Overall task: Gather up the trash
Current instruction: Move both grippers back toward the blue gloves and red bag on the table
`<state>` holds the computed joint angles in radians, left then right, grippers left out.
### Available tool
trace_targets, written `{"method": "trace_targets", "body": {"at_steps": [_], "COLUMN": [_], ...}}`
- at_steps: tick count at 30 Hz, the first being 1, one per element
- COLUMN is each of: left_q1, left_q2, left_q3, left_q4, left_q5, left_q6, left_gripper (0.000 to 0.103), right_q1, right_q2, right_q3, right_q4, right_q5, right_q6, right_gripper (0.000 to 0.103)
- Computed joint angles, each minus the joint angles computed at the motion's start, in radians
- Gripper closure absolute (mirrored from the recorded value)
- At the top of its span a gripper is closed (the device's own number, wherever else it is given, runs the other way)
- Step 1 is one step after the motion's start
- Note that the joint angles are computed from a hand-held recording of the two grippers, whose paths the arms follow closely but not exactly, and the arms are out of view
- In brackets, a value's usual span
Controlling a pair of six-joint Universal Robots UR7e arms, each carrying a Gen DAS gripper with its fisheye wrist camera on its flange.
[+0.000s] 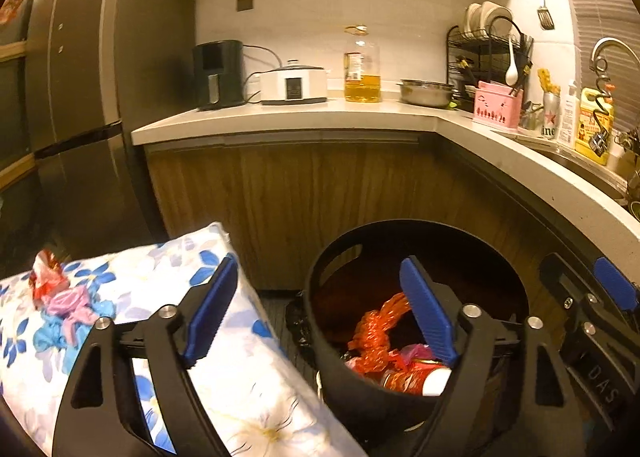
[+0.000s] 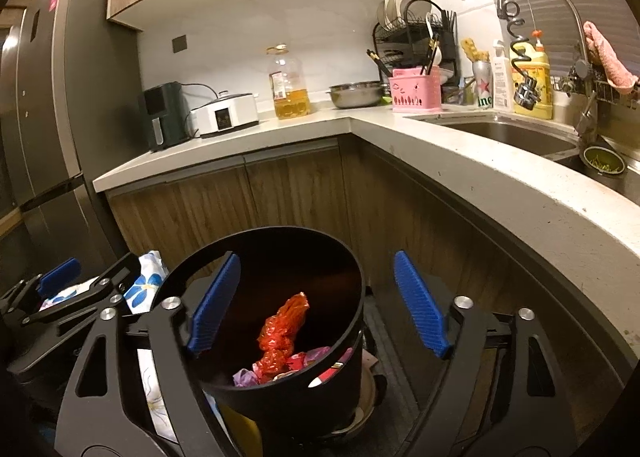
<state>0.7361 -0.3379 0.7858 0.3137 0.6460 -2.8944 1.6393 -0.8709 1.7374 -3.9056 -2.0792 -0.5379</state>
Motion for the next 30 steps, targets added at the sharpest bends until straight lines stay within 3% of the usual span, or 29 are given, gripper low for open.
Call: {"method": "trace_targets", "body": {"at_steps": [5, 9, 22, 30], "left_q1": [-0.011, -0.024, -0.041, -0.023], "left_q2": [-0.074, -0.142, -0.326, -0.435], "left_q3": [0.125, 0.24, 0.508, 0.653], "left_q4": [-0.077, -0.159, -0.265, -0.379], "left_q5": [-0.045, -0.083, -0.151, -0.238], "left_q6": [0.001, 0.019, -0.037, -0.02], "left_gripper": [0.014, 0.008, 0.006, 0.006], "right_q1": [0.025, 0.044, 0.106, 0.141], "right_q2": [0.008, 0.002, 0.015, 0.065], "right_q3": [0.018, 0.053, 0.119, 0.116], "right_q4": [-0.043, -0.08, -0.129, -0.129], "right_q5": [-0.016, -0.012, -0.046, -0.032], "right_q6": [-0.047, -0.06, -0.038, -0.022], "right_gripper": [0.019, 0.009, 0.009, 0.009]}}
